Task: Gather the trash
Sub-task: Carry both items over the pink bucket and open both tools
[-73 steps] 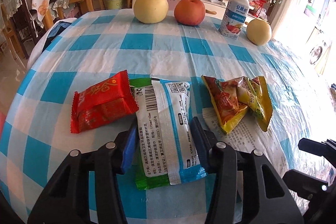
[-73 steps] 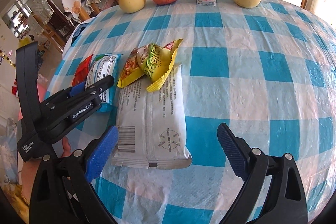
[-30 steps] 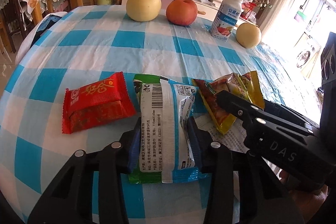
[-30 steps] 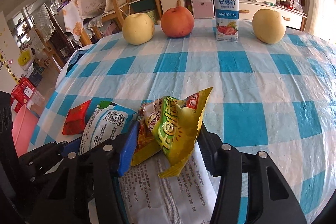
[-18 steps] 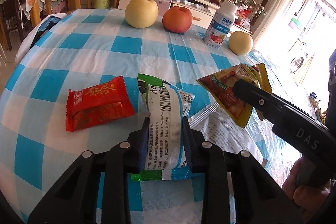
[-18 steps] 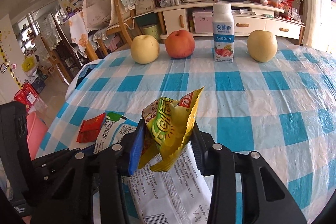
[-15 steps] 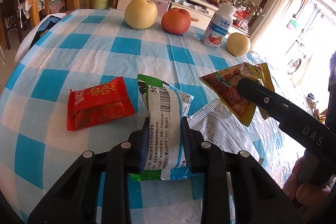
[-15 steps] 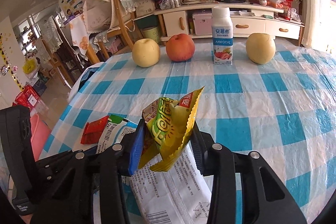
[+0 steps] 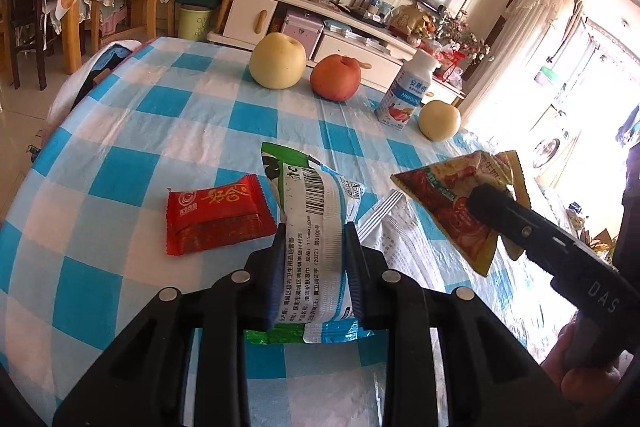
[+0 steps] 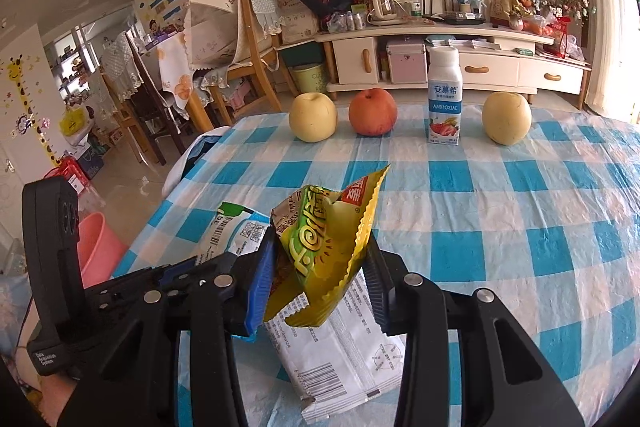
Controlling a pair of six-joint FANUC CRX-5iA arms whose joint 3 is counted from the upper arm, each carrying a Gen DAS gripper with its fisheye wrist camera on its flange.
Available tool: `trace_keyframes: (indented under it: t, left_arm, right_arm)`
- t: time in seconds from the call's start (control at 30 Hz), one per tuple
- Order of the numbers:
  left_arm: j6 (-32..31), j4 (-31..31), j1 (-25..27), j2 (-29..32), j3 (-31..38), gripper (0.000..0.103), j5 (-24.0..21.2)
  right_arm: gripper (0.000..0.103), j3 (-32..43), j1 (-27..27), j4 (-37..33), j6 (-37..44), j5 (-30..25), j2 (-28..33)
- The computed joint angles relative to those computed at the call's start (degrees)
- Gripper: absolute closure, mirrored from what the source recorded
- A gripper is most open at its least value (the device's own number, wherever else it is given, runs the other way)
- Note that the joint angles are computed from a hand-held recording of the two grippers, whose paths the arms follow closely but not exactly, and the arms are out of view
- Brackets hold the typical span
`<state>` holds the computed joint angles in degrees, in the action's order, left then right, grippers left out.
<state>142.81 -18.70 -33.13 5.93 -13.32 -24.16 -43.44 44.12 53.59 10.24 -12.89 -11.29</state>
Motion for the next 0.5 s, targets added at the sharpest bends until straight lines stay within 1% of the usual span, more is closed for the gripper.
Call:
trace_keyframes:
  t: [0.17, 0.23, 0.37, 0.5]
  left_arm:
    - [5.7, -4.5, 0.4, -4.0, -2.3, 0.075, 1.5]
    - [6.3, -4.6, 1.0, -5.6, -3.6, 0.075, 2.5]
    - [9.3, -6.9, 1.7, -8.5, -5.3, 0.075, 2.5]
    - [12.7, -9.6, 2.3, -11.5, -7.0, 0.075, 1.8]
  right_arm:
    - [0.061, 0.5, 1.8, -1.2, 1.4, -0.7, 0.2]
    - [0.061, 0.7, 2.5, -2.3, 2.2, -0.5, 0.1]
    - [0.061, 1.3, 3.8, -2.8, 2.5, 0.1, -0.2]
    - [0.061, 1.9, 5.5, -1.4, 1.9, 0.2, -0.3]
